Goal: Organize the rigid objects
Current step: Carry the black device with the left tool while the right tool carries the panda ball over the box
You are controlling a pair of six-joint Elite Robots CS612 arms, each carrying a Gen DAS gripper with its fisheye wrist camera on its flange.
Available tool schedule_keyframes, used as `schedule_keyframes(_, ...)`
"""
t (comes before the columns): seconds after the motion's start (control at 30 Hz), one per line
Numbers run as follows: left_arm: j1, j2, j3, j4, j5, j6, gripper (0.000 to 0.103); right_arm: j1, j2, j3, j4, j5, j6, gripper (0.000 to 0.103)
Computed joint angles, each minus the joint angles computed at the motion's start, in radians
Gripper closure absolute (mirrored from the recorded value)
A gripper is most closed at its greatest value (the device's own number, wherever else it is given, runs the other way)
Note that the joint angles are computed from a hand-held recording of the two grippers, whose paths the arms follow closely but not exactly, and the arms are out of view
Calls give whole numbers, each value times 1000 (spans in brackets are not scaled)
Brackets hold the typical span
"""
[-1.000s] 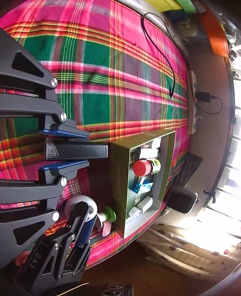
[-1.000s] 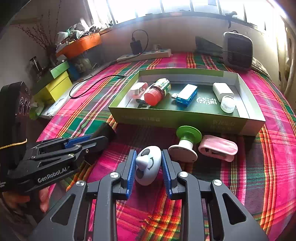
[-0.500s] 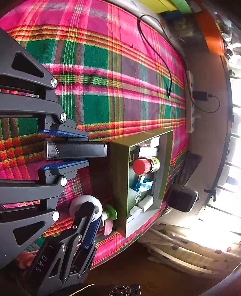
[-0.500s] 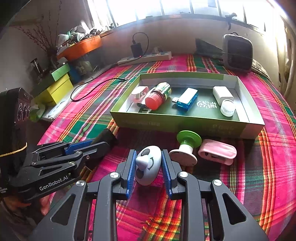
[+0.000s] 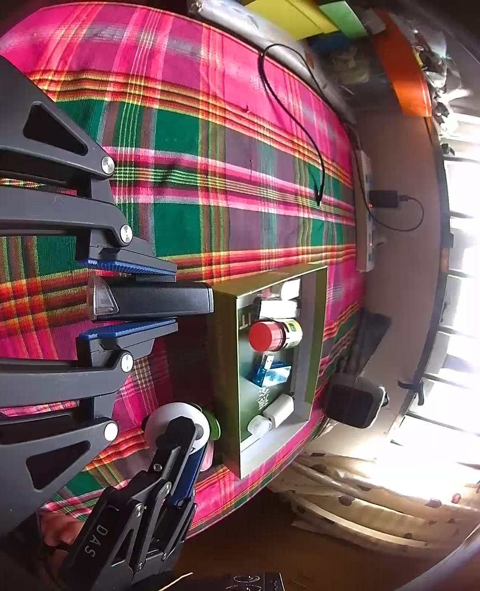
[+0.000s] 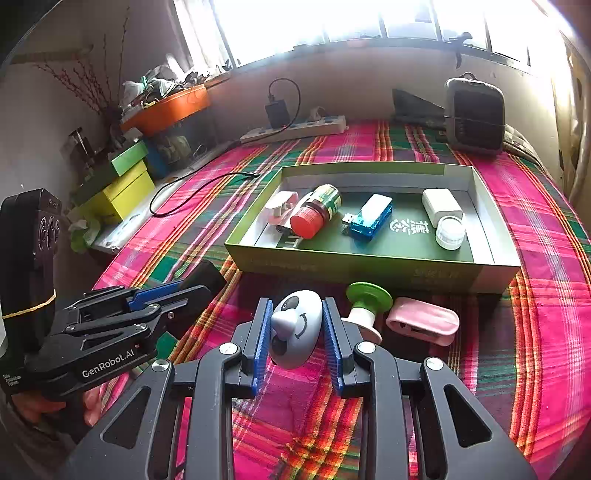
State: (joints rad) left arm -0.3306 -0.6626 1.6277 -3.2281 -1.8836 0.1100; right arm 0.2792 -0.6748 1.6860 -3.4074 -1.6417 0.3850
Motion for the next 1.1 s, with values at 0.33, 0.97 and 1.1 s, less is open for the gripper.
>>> schedule_keyframes(0.33,-2,-16,9,-32,8,-7,81,-5,-12,10,-32,-11,-13,75)
schedule_keyframes(0.97,-25,-19,-36,8,-45,26,80,-51,-47,20,-52,-47,-32,75)
schedule_keyframes(1.1,-29,-10,-64,41,-68,20,81,-68,-49,5,-29,-59,-47,75)
